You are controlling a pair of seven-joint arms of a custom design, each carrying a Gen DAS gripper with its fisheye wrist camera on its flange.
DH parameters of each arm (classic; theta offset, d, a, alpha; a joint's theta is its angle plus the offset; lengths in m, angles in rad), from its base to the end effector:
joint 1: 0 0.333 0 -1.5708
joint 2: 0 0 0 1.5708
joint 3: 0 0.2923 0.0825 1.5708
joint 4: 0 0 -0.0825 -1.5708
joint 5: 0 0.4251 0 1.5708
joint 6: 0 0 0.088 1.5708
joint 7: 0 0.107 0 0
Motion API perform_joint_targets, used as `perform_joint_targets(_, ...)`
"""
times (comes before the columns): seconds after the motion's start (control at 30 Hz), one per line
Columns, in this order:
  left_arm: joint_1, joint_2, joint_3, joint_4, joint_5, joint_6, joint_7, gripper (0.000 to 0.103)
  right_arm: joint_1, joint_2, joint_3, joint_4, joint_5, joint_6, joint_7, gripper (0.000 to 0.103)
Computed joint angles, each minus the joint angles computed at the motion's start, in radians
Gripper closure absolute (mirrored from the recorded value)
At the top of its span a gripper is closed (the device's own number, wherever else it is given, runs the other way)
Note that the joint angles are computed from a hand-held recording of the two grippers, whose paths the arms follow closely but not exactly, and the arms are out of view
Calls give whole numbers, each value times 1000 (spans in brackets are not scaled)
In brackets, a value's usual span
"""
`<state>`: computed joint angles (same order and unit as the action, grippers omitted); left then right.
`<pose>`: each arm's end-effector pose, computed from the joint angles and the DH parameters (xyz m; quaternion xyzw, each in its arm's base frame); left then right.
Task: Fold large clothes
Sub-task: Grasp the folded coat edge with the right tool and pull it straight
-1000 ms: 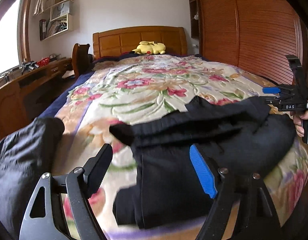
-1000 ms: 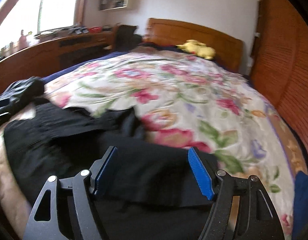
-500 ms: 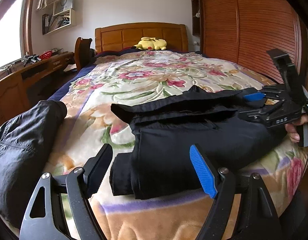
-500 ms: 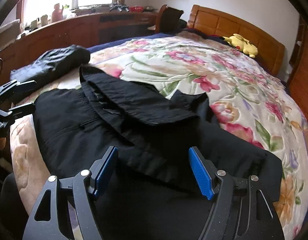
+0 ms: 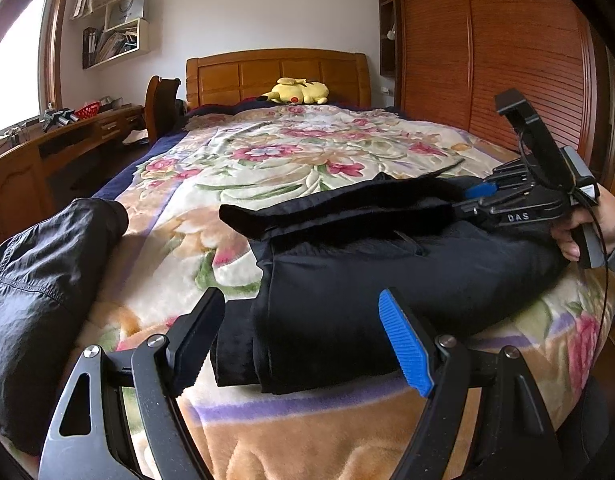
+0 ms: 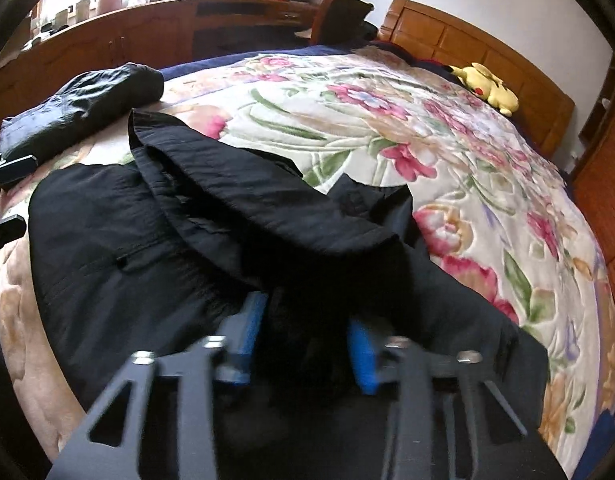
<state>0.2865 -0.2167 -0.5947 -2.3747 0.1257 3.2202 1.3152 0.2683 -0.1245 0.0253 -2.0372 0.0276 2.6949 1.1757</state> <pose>0.5257 -0.1912 0.4708 -0.5374 0.6851 -0.3855 0.3054 0.5855 0.1767 0.5546 -0.8322 0.4025 -0.2770 0.2620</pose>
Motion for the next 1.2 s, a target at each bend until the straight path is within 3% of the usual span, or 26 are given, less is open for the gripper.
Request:
perform_joint_targets(0.03, -4, 2, 5, -1, -1, 5, 1, 23, -3, 5, 4, 6, -23, 4, 5, 90)
perform_joint_targets(0.27, -83, 16, 76, -4, -58, 20, 59, 23, -26, 53, 23, 61, -178, 59, 129, 96)
perform_joint_targets(0.5, -105, 6, 88, -13, -97, 17, 105, 23, -15, 228, 9, 270, -584, 40, 548, 96)
perform_joint_targets(0.53, -113, 2, 94, -18, -101, 14, 109, 23, 1, 248, -7, 297, -582, 33, 584, 93)
perform_joint_targets(0.6, -137, -3, 114, -25, -111, 12, 120, 23, -33, 256, 24, 309, -407, 48, 556, 72)
perform_joint_targets(0.67, -150, -11, 123, -34, -118, 12, 130, 23, -59, 231, 44, 272, -228, 114, 481, 43)
perform_joint_targets(0.77, -177, -14, 141, -38, -134, 8, 143, 23, -55, 166, 26, 185, -241, 208, 494, 39)
perform_joint_targets(1.03, -270, -5, 200, -39, -172, 7, 188, 23, -93, -34, -24, -57, -313, 270, 473, 38)
perform_joint_targets(1.2, -212, 28, 130, -8, -148, 11, 168, 23, -155, -110, -47, -151, -325, 230, 476, 37)
